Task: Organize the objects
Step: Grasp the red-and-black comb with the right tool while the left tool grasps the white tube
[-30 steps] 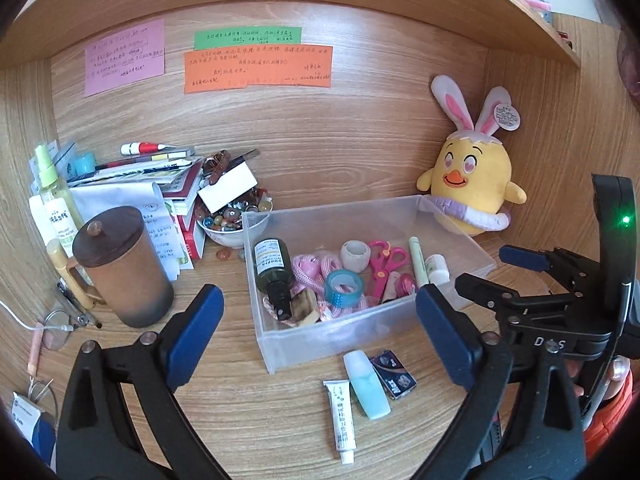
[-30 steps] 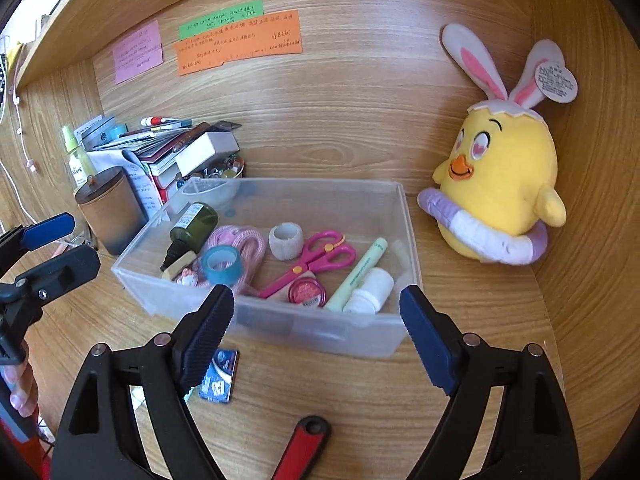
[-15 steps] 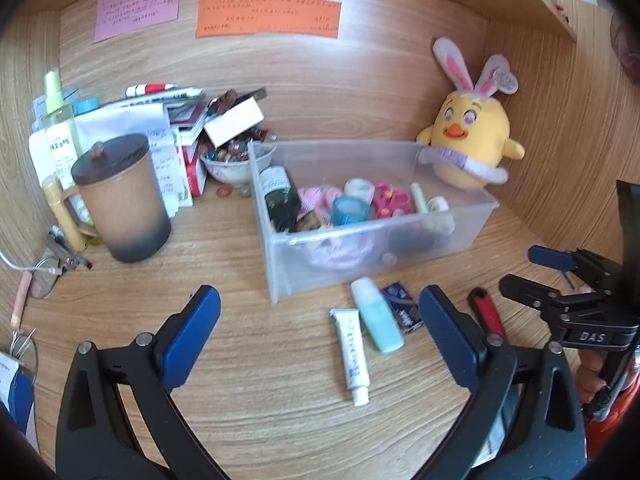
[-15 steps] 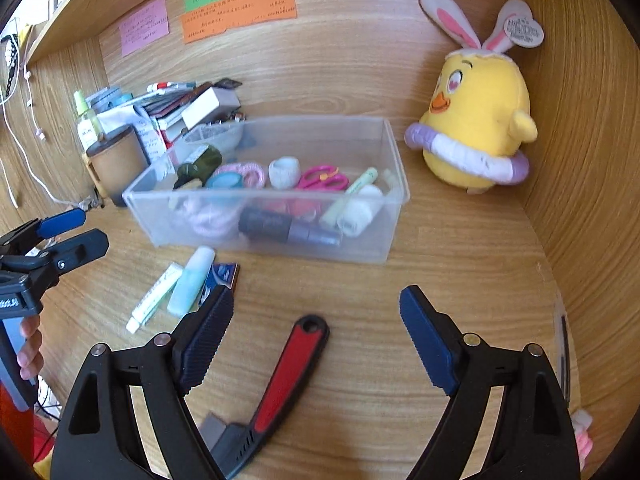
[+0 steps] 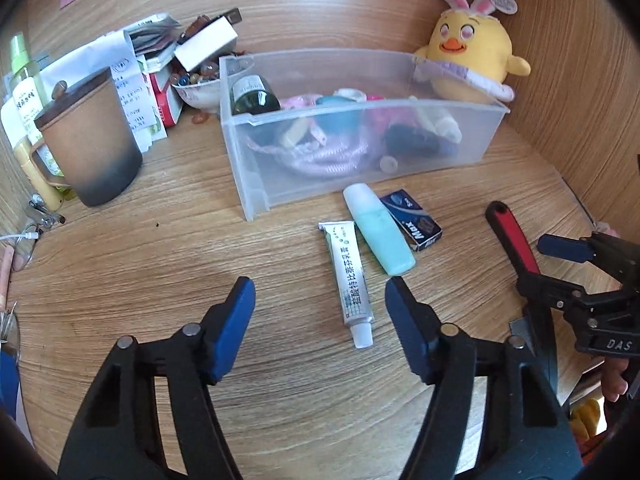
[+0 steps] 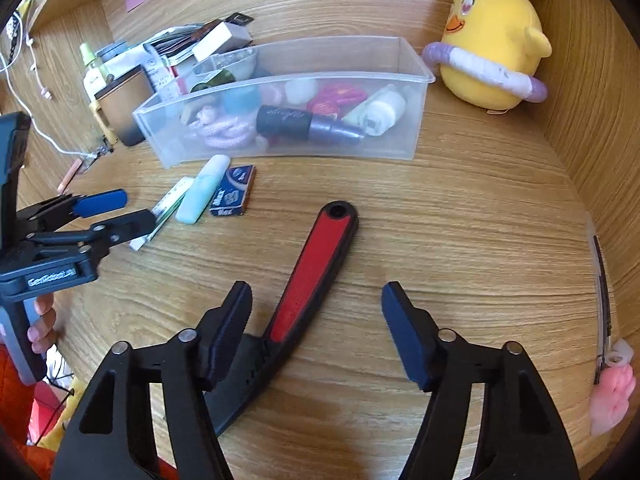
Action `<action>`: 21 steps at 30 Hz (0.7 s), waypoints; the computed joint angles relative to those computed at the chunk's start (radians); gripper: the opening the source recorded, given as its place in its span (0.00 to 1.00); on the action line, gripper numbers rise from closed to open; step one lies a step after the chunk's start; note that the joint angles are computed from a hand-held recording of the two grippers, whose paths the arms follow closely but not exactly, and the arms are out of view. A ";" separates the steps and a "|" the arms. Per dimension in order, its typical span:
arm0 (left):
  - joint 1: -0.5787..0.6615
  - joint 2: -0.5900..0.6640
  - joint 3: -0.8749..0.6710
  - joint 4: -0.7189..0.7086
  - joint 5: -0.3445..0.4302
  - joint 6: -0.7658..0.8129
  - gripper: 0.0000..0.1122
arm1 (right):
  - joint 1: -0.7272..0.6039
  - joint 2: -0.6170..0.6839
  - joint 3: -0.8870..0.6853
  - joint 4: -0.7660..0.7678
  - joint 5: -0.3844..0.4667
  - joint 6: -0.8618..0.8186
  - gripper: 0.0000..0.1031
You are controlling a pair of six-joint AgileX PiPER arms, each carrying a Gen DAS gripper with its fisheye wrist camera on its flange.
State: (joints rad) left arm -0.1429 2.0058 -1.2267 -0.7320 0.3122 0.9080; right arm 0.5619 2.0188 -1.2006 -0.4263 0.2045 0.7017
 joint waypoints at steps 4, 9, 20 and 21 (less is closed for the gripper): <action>-0.015 0.015 -0.024 0.105 0.020 -0.099 0.47 | 0.040 0.001 0.007 -0.258 0.038 0.229 0.44; -0.049 0.020 -0.031 0.231 0.004 -0.199 0.41 | 0.054 -0.006 0.029 -0.343 0.018 0.293 0.29; -0.077 0.009 -0.005 0.191 -0.025 -0.129 0.16 | 0.060 0.021 -0.001 -0.473 0.024 0.399 0.17; -0.081 0.003 0.008 0.189 -0.041 -0.120 0.15 | 0.060 0.023 -0.004 -0.472 0.024 0.395 0.17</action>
State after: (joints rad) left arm -0.2234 2.0084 -1.2192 -0.5429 0.2715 0.7879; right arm 0.6217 2.0420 -1.2046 -0.8983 0.2287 1.0967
